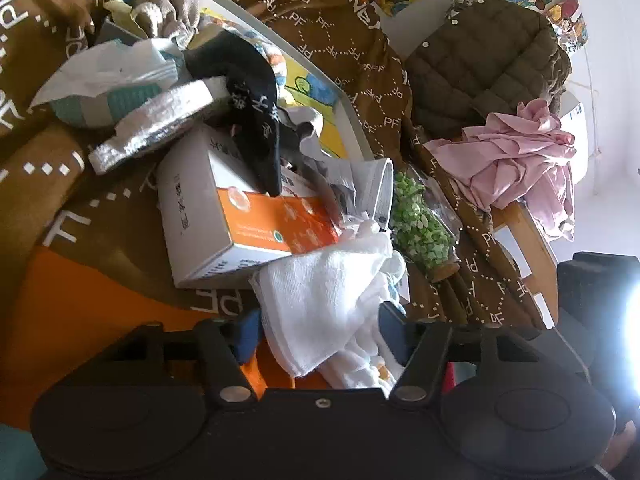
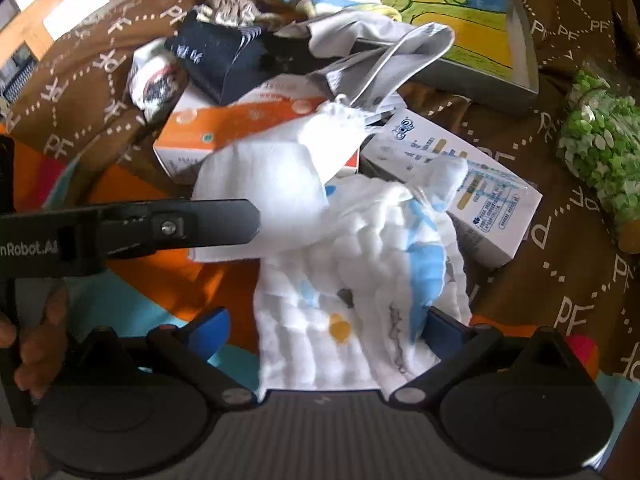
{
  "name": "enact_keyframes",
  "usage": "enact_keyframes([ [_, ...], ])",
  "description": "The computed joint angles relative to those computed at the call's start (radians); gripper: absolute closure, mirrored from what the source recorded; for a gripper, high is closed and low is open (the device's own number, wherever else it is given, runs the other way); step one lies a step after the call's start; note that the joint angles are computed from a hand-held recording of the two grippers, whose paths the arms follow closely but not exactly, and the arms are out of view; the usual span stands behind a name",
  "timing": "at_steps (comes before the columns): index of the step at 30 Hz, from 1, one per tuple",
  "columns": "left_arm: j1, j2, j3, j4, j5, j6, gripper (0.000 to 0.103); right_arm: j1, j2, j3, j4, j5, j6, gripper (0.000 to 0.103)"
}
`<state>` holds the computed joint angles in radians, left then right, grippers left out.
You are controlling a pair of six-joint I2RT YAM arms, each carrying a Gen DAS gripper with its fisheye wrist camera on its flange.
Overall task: Organize soft objects
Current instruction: 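Grasp a white cloth with the left tool while the right tool grasps the blue-trimmed muslin cloth, then carry both white cloths up and over the grey tray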
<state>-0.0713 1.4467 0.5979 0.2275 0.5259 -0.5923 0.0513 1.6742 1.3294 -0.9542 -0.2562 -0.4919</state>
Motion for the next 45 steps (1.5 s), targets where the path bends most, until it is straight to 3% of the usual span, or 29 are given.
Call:
enact_keyframes([
  [11,-0.007,0.001,0.000,0.002,-0.018,0.018,0.087,0.017,0.006,0.001,0.017,0.059,0.044,0.016],
  [18,-0.017,-0.034,-0.021,0.018,-0.068,0.051,0.098,0.005,0.021,0.011,0.020,0.051,0.062,0.028],
  [22,-0.037,-0.047,-0.024,0.013,-0.103,0.093,0.100,0.011,0.028,0.013,0.025,0.057,0.060,0.034],
  [31,-0.092,-0.115,-0.069,0.069,-0.238,0.170,0.101,-0.025,0.013,0.010,0.057,0.037,0.098,0.073],
  [36,-0.122,-0.161,-0.103,0.120,-0.296,0.213,0.101,-0.073,-0.012,0.006,0.080,-0.003,0.129,0.077],
  [45,-0.162,-0.183,-0.123,0.146,-0.263,0.274,0.101,-0.172,-0.093,-0.050,0.205,-0.103,0.249,0.077],
])
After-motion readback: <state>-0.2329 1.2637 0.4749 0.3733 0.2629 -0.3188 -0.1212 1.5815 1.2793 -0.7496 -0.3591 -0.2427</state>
